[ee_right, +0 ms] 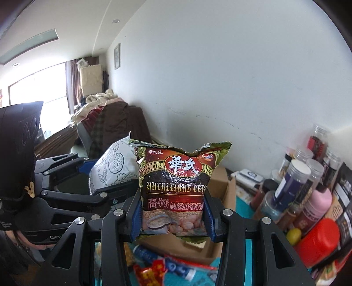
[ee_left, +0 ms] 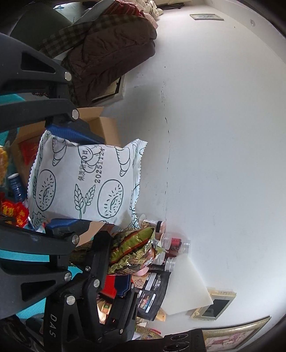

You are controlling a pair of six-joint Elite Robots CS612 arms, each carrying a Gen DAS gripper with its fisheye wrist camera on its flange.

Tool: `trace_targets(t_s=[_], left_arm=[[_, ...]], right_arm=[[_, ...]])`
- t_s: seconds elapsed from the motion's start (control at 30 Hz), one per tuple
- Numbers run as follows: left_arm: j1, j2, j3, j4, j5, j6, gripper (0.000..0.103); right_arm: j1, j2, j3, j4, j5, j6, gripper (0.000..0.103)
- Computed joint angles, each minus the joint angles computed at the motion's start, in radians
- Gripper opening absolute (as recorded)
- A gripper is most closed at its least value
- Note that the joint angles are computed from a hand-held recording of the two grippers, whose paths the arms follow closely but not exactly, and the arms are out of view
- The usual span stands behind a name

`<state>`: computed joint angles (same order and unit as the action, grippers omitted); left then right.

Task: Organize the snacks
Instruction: 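Lift the bread bag and cereal bag and carry both over the box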

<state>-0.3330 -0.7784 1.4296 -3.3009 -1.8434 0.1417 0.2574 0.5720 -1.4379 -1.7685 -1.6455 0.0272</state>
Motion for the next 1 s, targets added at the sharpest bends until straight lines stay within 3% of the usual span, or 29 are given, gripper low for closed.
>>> trace_targets(t_s=[0.5, 0.67, 1.0], left_arm=[[0.002, 0.125, -0.240, 0.198, 0.028, -0.017, 0.056], [-0.004, 0.160, -0.288, 0.257, 0.072, -0.003, 0.056], [-0.012, 0.202, -0.338, 0.431, 0.086, 0.011, 0.056]], right_arm=[[-0.054, -0.082, 0.201, -0.039, 0.110, 0.010, 0.045], [-0.066, -0.100, 0.256, -0.005, 0.123, 0.023, 0.045], [-0.081, -0.097, 0.289, 0.104, 0.133, 0.074, 0.045]])
